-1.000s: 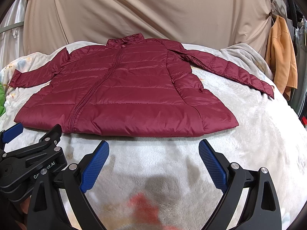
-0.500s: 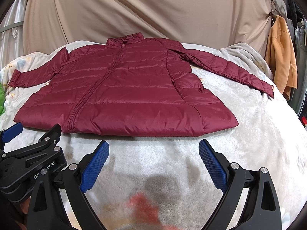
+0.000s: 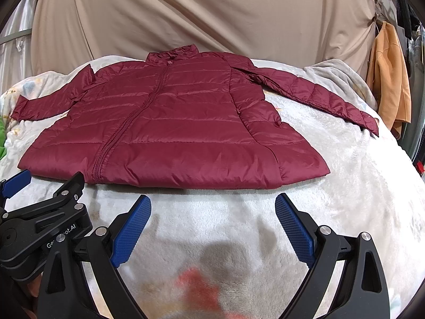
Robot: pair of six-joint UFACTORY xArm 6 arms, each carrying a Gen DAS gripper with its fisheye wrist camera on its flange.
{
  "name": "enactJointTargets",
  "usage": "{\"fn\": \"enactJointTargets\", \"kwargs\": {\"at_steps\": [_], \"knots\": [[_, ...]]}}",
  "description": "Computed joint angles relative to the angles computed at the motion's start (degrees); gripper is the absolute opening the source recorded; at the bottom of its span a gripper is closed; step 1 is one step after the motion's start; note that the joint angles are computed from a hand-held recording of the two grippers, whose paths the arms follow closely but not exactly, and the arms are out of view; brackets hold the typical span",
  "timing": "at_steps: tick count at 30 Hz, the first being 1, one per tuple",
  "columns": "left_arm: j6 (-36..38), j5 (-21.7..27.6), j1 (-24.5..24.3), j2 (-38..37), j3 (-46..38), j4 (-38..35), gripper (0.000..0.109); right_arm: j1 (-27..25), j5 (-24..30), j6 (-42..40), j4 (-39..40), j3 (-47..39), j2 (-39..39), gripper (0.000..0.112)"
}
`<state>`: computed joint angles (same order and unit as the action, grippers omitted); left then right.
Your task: Fold large clothes
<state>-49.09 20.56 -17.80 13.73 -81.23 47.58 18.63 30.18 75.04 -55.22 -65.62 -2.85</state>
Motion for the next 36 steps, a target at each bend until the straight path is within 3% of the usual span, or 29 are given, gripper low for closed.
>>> {"fn": "enactJointTargets", "kwargs": {"at_steps": [16,18,21,24,29,32,36], "knots": [[0.45,0.05,-0.04,0.07,-0.06,-0.42,0.093,0.0,-0.14,-0.43,0.72,-0.01,0.02,0.093],[2.42,-0.77,0.28,-0.06,0.33,-2.65,0.093,-0.76,-2.0,-1.91,2.75,0.84,-0.32,0.093],[9.76,-4.16,1.57,-1.33,2.36,-11.35,0.094,-3.35,-6.99,-9.74,12.04,2.81,-1.5,0.093],[16.58,-6.59,3.44,-2.51,2.79,-19.21,0.094,-7.64,-7.82,-14.84,17.52,4.25,-4.43,0.093],[31.65,-5.67,6.19,-0.79,-2.32,-36.52,0.095,-21.98,-9.01,-23.92,27.96,4.24,-5.73,0.093],[35.33,-2.88,7.73,3.37,-9.26,-40.34,0.094,-29.73,-9.72,-31.64,39.27,1.25,-1.51,0.093],[41.21,4.53,9.17,11.11,-21.93,-45.64,0.094,-38.21,-9.89,-38.02,54.19,-6.11,7.85,0.093]]}}
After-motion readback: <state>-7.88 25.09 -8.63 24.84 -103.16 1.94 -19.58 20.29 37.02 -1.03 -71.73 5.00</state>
